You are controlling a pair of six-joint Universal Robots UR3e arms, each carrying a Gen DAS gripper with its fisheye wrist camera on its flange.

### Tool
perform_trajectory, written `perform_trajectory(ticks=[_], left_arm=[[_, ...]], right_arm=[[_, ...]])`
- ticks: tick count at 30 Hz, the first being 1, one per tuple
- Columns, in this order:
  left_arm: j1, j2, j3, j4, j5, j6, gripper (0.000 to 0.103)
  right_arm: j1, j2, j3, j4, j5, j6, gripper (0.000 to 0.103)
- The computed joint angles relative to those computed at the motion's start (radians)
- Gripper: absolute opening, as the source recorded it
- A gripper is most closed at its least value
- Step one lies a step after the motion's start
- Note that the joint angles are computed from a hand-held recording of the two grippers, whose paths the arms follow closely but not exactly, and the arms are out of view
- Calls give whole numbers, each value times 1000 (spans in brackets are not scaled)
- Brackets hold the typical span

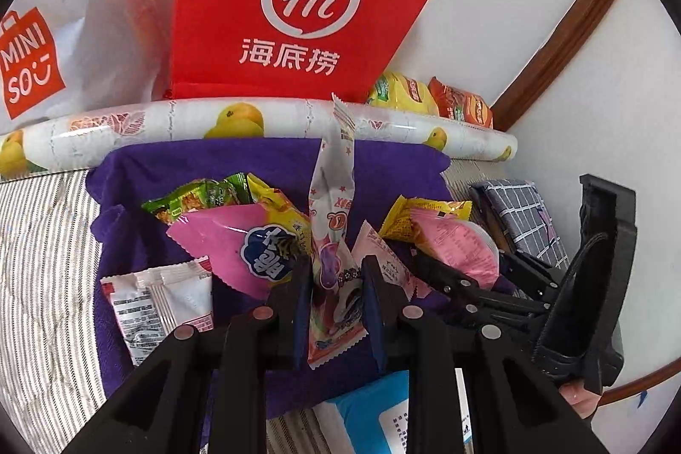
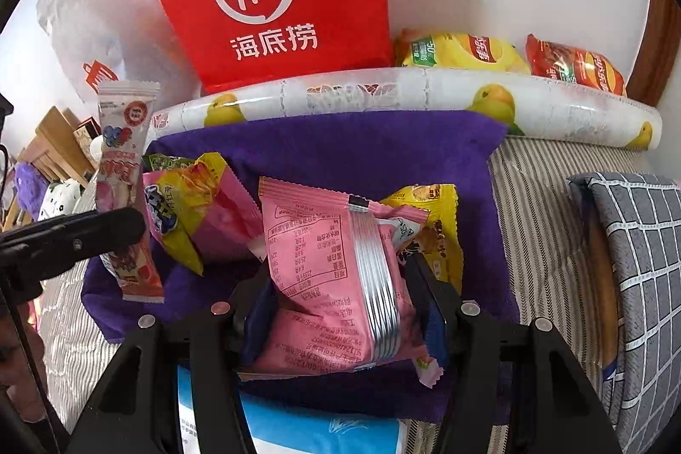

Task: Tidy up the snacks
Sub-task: 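Lower both held snacks onto the purple towel and open both grippers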

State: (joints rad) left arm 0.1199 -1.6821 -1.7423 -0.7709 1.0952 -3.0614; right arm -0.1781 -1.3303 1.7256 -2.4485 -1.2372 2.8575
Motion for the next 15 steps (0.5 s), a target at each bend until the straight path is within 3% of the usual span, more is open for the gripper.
perform_trajectory(ticks=[7,10,15], left_arm=[[-10,-42,19,0,0,-11,23],[-19,-62,33,3,7,-11,23],[-29,-80,34,7,17,-14,23]], right_arm=[[15,21,-35,47,-19,-8,60],[18,26,-46,59,-24,-5,69],[21,4,-36,50,-33,-2,71]])
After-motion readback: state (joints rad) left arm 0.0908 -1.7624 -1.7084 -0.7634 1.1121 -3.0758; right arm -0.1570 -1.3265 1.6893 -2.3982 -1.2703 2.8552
